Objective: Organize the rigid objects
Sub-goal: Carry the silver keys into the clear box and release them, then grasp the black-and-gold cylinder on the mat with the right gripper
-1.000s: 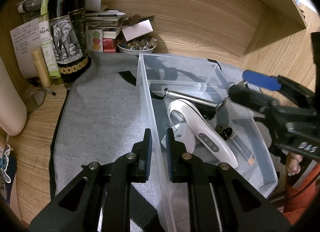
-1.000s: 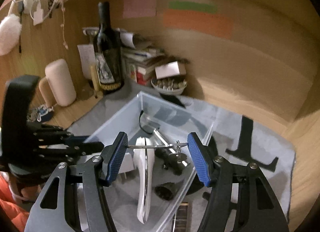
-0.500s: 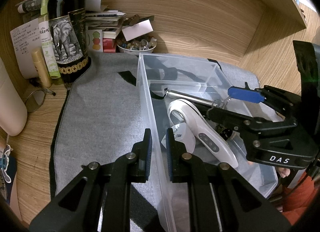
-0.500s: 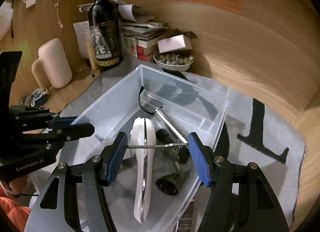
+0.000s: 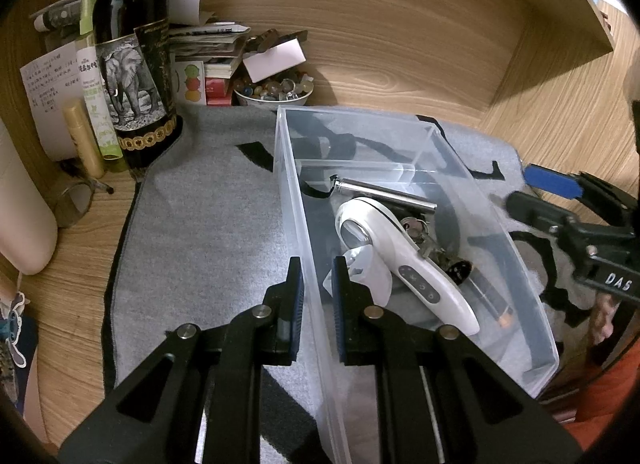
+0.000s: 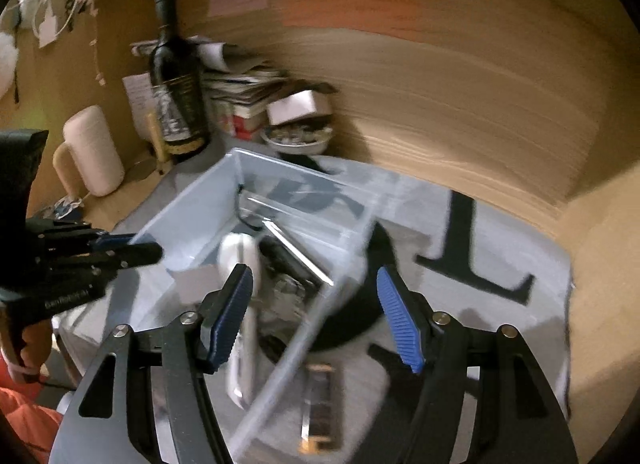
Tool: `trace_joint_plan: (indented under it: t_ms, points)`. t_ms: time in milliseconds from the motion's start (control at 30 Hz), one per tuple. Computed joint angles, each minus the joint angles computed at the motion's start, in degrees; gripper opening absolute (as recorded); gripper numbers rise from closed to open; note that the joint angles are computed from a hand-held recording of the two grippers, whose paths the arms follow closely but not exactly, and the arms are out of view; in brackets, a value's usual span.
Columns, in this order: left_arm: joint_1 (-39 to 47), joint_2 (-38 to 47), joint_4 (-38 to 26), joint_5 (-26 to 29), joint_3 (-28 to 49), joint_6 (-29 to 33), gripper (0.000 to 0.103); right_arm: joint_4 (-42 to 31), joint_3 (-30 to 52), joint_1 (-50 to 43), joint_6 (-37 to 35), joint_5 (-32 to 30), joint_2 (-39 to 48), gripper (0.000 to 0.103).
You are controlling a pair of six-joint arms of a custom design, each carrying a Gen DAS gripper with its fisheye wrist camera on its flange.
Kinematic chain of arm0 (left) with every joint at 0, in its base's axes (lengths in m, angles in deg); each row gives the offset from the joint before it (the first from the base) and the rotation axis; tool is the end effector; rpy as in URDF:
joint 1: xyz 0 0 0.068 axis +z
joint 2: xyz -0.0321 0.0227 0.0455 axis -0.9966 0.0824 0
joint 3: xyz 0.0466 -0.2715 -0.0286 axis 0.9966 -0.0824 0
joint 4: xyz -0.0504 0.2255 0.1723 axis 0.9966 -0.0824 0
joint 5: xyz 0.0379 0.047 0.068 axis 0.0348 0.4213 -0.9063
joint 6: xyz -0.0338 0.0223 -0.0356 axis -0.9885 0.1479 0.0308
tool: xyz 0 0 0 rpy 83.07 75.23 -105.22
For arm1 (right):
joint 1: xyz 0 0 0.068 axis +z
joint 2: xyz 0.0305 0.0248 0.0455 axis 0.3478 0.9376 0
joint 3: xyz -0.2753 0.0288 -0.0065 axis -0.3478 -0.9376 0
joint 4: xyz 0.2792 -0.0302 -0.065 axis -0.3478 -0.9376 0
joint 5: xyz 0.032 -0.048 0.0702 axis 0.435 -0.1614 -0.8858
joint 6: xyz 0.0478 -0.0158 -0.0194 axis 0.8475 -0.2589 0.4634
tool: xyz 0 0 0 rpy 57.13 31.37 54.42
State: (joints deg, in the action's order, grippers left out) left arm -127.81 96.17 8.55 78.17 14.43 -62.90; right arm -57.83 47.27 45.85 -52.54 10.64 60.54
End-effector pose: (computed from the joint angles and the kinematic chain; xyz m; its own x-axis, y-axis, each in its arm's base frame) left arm 0.2208 -0.1962 0.1068 -0.7434 0.1504 -0.6517 0.3383 0.9251 -0.1724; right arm 0.1932 0.0869 0.1429 -0.6379 -0.2459 -0.7298 -0.3059 0.9506 -0.0530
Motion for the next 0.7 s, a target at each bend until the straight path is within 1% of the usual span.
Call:
trace_joint_plan:
  t_ms: [200,300,367,467,600,633,700]
  points:
    - [0.3,0.0,0.0,0.3,0.0,0.0,0.012,-7.0,-3.3,-4.6,-0.3,0.4,-8.7,0.061]
    - [0.4,-0.1,-0.1,0.3,-0.1,0.2,0.012,-9.1,-5.7,-6.2,0.3,-0.3,-10.9,0.061]
    - [0.3,0.0,-0.2,0.1,0.0,0.2,0.012,-9.4,-7.3,-7.3,0.5,-2.2,-11.6,0.061]
    - [0.3,0.0,-0.4,0.0,0.1,0.2,0.012,-8.2,-8.9,-7.9,1.3,-4.0,-10.0,0.061]
    - [0.3,0.1,-0.4,0.1,0.1,0.1,0.012,-4.4,-9.8,-7.4,1.6,-6.3,-4.6,0.061]
    - [0.4,0.0,-0.2,0.1,0.0,0.1,0.012,-3.5,-9.9,-7.2,1.5,-6.5,-3.5,0.058]
    - [0.4,0.0,-0.3,0.2,0.1,0.2,0.012,-1.7,-9.9,-7.6,1.2,-6.8,-1.1,0.057]
